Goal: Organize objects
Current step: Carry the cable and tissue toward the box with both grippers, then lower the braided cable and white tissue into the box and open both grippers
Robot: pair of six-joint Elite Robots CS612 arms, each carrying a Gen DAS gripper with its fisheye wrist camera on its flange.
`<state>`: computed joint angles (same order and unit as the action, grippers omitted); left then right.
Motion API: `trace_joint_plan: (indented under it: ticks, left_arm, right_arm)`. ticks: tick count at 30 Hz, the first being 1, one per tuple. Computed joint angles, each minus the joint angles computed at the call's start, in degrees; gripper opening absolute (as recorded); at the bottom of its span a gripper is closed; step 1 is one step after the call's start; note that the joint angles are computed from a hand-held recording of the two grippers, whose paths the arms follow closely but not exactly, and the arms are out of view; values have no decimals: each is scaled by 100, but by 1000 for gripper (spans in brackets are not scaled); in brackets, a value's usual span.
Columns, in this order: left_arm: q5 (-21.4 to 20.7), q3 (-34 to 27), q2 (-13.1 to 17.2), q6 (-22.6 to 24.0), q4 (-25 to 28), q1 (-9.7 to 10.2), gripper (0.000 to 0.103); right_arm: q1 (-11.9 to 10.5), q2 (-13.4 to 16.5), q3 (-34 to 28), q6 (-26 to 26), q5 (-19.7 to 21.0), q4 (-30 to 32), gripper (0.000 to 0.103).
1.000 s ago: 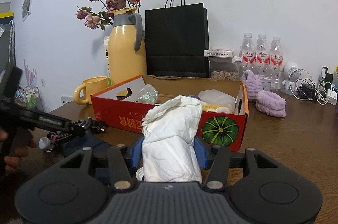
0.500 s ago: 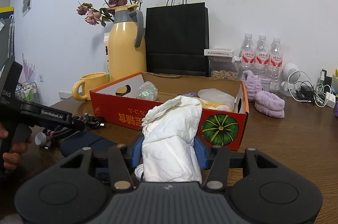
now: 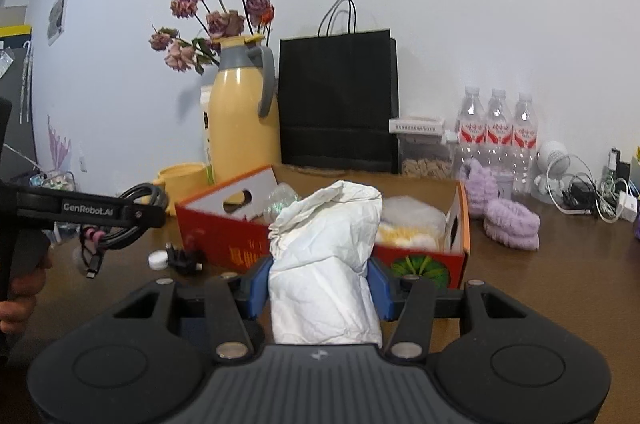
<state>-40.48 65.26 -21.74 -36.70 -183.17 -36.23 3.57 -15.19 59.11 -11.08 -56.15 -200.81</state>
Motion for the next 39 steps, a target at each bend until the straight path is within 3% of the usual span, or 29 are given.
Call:
trace_joint_plan:
  ticks: [5,9,16,26,29,31,33,39]
  left_arm:
    - [57,-756,262,667,-84,42,90]
    - [67,-1550,586,844,292,118,90]
    - [144,-2898,1240,749,1168,276,90]
    - [-178,-3844,1754,947,1799,421,91]
    - [-216,-3864,1780,959,1773,424,94]
    - [-143,-3858,1791,932,1687,415,103]
    - [-77,-3810,1780,869,1551,406,103]
    - [-84,-3558,1649,703,1438,395,103]
  right_arm:
    - [69,132,-490,-27,-78,82,50]
    - [144,354,-1123,25,-214,429,50]
    - [300,1131,-2908,37,-660,1793,50]
    - [343,2131,-4984,-100,-1078,3340,52]
    - [337,2198,-5128,-68,-1116,3443,62]
    - [335,2082,-4891,-66,-1145,3310,88]
    - [325,2018,-4753,-42,-1084,3227,103]
    - [348,1773,-4220,-119,-1207,2830,103]
